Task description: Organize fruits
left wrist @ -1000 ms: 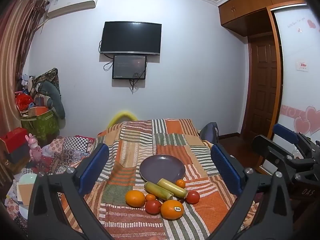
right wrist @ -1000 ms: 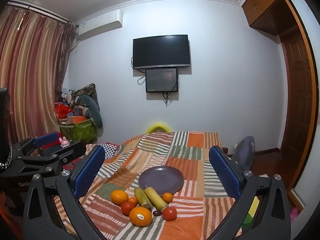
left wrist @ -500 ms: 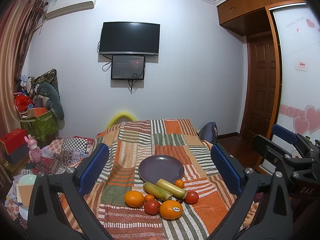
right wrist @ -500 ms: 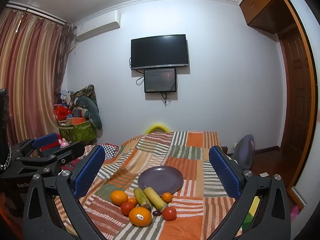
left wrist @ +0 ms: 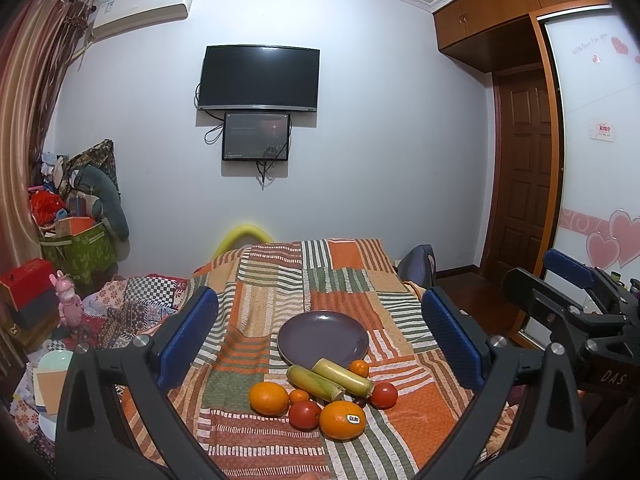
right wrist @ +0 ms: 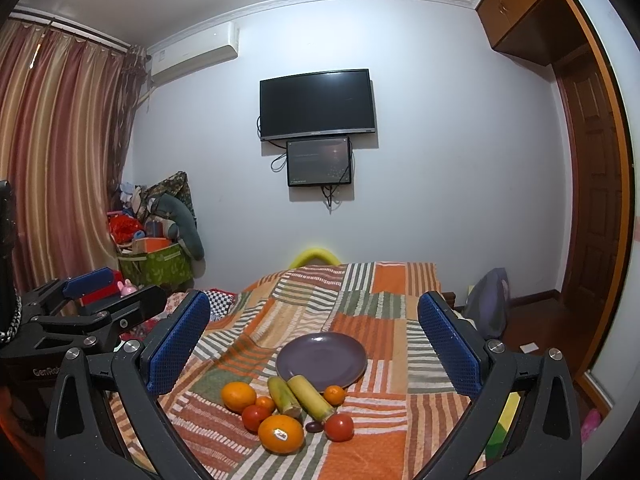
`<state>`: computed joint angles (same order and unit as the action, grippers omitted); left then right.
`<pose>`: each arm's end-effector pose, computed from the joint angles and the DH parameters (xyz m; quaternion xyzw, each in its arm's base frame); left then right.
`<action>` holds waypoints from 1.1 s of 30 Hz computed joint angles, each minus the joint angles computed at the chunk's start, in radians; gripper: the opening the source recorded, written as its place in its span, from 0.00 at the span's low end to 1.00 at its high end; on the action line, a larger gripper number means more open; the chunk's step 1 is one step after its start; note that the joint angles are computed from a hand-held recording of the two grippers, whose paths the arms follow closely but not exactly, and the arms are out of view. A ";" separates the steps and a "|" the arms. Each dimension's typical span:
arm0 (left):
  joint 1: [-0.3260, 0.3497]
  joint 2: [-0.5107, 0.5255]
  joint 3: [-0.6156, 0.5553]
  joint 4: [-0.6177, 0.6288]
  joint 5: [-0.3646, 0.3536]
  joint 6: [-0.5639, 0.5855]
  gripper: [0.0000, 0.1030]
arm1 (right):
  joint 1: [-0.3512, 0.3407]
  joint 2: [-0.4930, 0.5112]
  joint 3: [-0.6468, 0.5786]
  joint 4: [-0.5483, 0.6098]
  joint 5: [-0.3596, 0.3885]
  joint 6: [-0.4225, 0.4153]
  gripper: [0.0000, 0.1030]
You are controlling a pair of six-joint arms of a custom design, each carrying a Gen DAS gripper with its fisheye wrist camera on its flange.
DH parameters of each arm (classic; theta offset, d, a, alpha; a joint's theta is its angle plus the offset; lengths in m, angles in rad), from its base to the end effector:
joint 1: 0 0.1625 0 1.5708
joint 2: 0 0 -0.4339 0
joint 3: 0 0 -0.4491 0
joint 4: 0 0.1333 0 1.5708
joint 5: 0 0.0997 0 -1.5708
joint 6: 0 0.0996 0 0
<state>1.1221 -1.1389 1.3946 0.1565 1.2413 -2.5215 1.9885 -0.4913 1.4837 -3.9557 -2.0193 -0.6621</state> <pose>-0.1383 -0.6688 0.3139 0.3432 0.7561 -0.5263 0.1830 0.3802 -0.6344 0.0734 0.2622 -0.7150 0.5998 0.2456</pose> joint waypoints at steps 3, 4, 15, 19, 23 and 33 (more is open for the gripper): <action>0.002 -0.001 0.003 -0.006 0.006 -0.003 1.00 | 0.000 0.000 0.000 0.000 -0.001 0.001 1.00; 0.002 -0.002 0.005 -0.011 0.008 -0.002 1.00 | -0.001 -0.001 0.002 0.000 0.000 0.003 1.00; 0.019 0.038 -0.040 -0.003 -0.002 0.010 1.00 | -0.018 0.008 -0.022 0.040 -0.016 0.007 1.00; 0.038 0.099 -0.128 0.089 -0.030 -0.012 1.00 | -0.032 0.020 -0.046 0.083 -0.042 0.017 1.00; 0.064 0.172 -0.225 0.182 -0.055 -0.036 1.00 | -0.051 0.023 -0.058 0.153 -0.066 0.031 1.00; 0.141 0.349 -0.448 0.387 -0.122 -0.084 0.66 | -0.100 0.029 -0.069 0.425 -0.068 0.104 0.98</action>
